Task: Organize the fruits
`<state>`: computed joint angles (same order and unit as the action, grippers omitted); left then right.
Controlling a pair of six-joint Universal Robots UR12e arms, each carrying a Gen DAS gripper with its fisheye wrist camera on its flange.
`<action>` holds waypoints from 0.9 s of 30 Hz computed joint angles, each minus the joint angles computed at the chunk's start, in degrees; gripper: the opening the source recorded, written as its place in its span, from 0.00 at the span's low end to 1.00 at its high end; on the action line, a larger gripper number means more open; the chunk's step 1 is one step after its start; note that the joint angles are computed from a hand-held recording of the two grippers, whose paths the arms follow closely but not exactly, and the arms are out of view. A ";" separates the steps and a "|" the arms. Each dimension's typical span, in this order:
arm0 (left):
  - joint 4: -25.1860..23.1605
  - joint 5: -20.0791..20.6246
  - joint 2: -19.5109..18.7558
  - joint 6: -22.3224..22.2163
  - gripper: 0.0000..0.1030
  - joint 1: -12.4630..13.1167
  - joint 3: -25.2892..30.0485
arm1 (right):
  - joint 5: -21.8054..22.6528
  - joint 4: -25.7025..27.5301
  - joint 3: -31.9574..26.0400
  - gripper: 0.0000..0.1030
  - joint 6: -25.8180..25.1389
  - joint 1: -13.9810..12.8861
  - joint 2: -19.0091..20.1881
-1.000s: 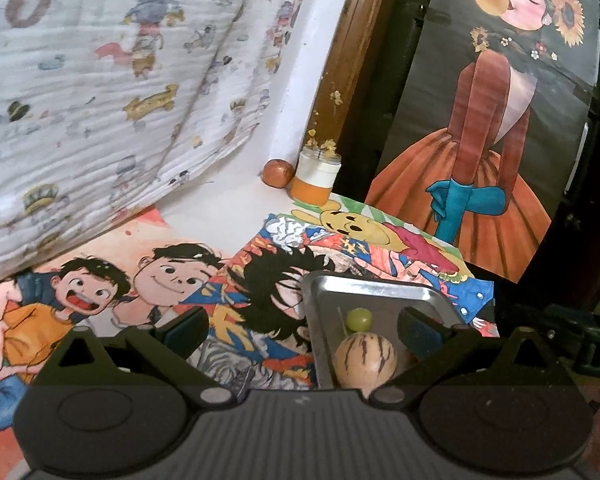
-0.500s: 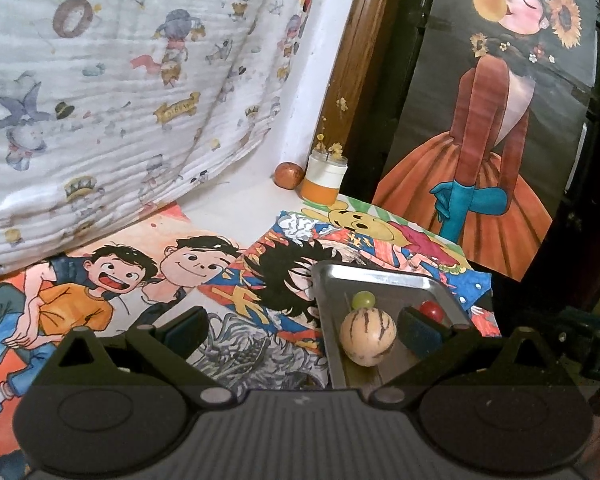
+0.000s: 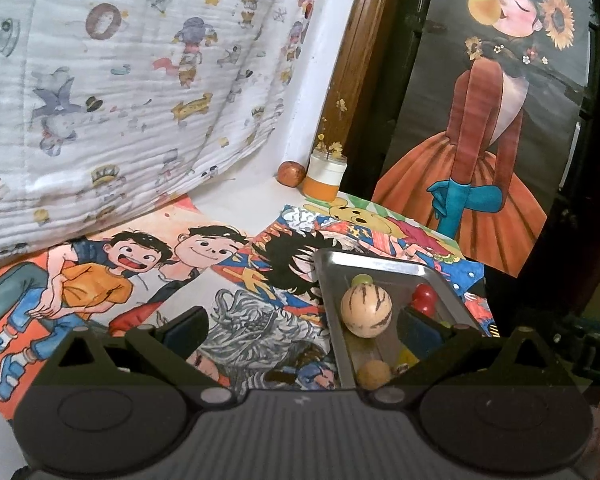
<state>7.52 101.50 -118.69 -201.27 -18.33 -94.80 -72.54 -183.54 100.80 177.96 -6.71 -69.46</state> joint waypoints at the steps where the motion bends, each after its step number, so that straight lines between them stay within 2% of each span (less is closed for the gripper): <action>1: 0.27 0.06 0.17 0.06 1.00 -0.04 -0.33 | -0.25 -0.07 0.33 0.99 0.33 0.06 -0.14; 14: 1.81 1.18 1.87 1.83 1.00 -0.59 -3.89 | -3.61 -5.65 4.53 0.99 0.39 0.95 -1.35; 27: 3.31 1.81 3.06 3.78 1.00 -0.79 -6.63 | -4.60 -7.81 7.00 0.99 1.42 1.31 -2.13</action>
